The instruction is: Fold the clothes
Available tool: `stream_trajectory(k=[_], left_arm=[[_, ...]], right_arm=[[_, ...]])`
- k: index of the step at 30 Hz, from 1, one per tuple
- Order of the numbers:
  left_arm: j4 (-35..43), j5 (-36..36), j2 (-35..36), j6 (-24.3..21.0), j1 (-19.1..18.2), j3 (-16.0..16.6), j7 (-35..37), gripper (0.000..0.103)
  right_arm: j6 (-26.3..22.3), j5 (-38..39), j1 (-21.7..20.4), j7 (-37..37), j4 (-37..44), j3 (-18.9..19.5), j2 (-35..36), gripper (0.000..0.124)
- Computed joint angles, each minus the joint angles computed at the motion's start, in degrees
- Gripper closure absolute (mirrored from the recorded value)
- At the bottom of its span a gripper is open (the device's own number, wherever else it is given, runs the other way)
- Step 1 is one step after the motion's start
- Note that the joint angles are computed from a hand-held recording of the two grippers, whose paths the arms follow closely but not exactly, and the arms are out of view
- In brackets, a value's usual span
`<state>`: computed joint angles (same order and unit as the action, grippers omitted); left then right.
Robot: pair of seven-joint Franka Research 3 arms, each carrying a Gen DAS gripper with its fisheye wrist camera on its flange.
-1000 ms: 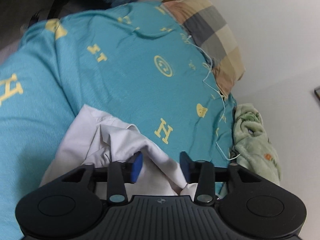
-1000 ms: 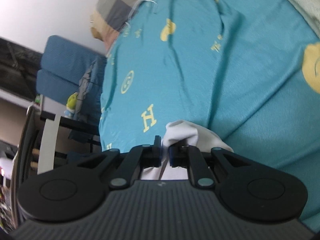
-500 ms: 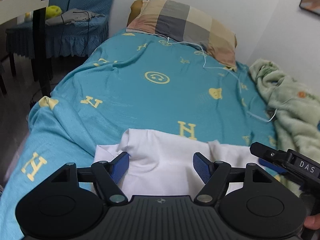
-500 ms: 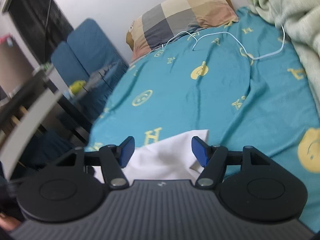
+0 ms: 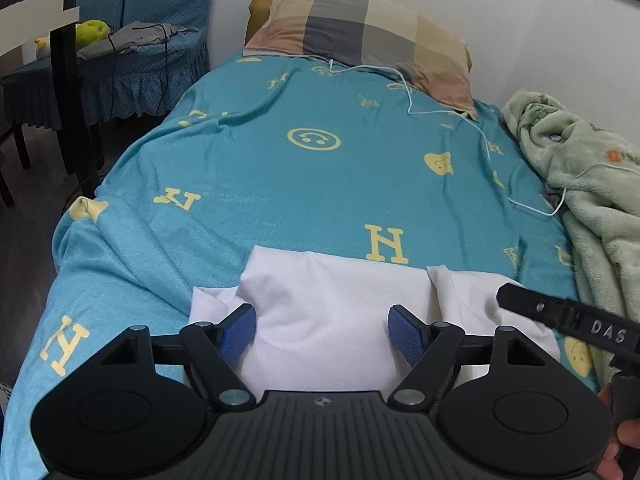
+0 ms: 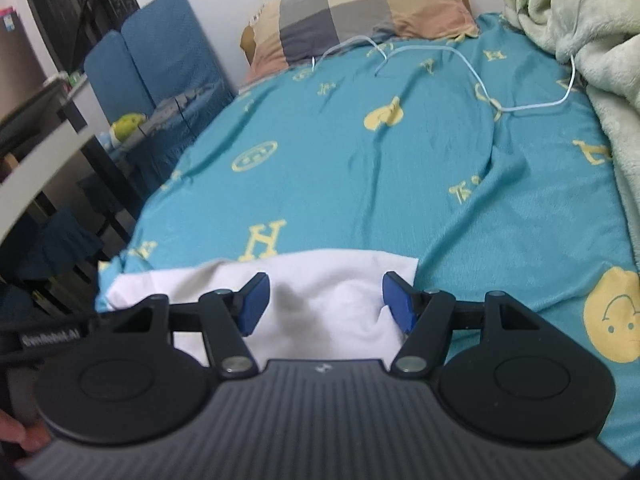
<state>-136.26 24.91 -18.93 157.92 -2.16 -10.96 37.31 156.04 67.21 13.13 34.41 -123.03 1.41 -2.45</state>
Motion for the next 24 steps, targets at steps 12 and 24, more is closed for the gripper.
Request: stream_trajectory(k=[12, 24], left_arm=[[-5.29, 3.52, -11.26, -2.73, -0.51, -3.63, -2.29, 0.026], [-4.93, 4.57, -6.57, -5.21, -1.34, -2.79, -4.27, 0.026]], right_arm=[[0.56, 1.13, 2.69, -2.92, -10.91, -3.04, -14.13, 0.058], [-1.81, -9.07, 2.25, 4.49, -11.0, -2.56, -9.78, 0.059]])
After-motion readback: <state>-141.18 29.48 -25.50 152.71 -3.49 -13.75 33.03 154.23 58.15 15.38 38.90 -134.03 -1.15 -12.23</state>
